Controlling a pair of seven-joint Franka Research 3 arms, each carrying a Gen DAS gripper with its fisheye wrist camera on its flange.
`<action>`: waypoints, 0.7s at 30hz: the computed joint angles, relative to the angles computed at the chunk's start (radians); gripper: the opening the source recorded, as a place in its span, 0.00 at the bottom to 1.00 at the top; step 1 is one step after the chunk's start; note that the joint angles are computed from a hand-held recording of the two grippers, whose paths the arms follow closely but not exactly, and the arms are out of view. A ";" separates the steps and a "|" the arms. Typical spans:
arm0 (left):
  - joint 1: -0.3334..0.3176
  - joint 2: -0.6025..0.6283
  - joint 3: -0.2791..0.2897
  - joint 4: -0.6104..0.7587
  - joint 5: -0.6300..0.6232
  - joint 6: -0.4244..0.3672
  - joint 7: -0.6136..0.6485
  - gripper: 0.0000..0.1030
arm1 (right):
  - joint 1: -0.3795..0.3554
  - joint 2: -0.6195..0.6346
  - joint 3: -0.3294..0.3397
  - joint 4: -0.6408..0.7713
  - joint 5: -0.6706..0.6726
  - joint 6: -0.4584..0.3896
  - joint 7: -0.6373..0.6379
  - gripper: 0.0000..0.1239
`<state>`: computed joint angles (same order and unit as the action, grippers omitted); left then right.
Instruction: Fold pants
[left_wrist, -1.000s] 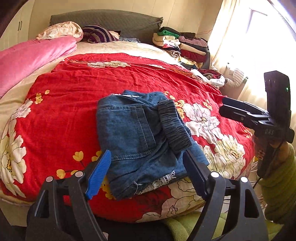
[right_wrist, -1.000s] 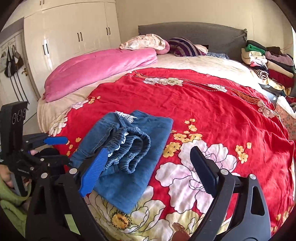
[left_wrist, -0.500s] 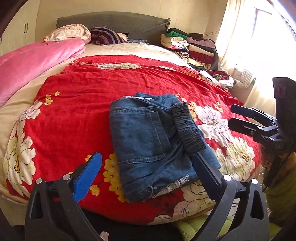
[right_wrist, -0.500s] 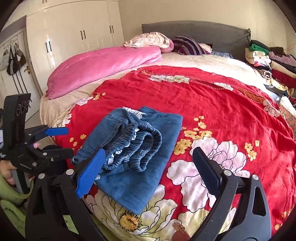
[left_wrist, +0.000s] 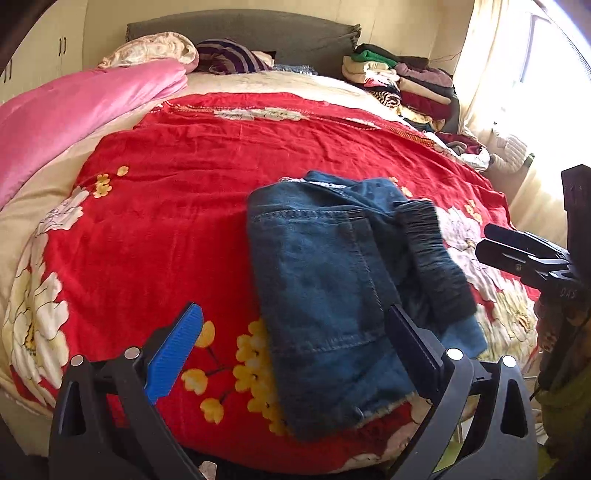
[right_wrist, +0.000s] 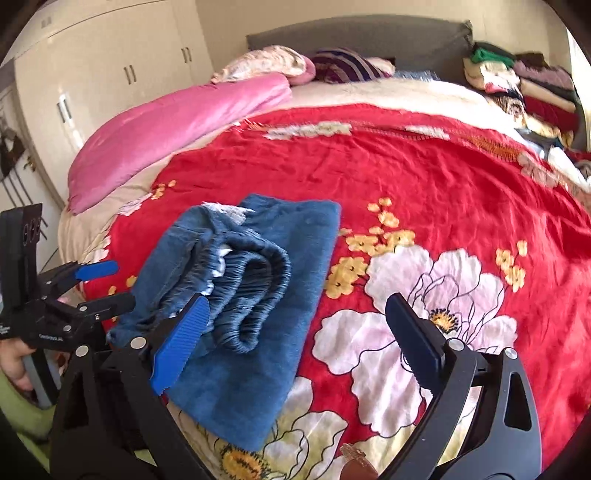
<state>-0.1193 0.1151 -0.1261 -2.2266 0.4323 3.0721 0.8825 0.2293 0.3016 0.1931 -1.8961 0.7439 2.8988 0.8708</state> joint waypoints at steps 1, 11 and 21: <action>0.003 0.012 -0.003 0.012 -0.009 -0.005 0.007 0.95 | -0.004 0.007 0.001 0.008 0.005 -0.013 0.001 0.67; 0.143 0.136 -0.176 0.105 -0.355 -0.019 0.326 0.95 | 0.000 0.107 -0.032 0.120 -0.079 -0.186 0.117 0.55; 0.208 0.190 -0.277 0.152 -0.493 -0.009 0.463 0.59 | -0.012 0.183 0.018 0.205 -0.060 -0.251 -0.013 0.47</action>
<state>0.0883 0.3049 -0.4034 -2.0742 -0.0610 3.0634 1.3453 0.2172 0.4843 0.2108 -1.6908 0.6842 2.6475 0.8577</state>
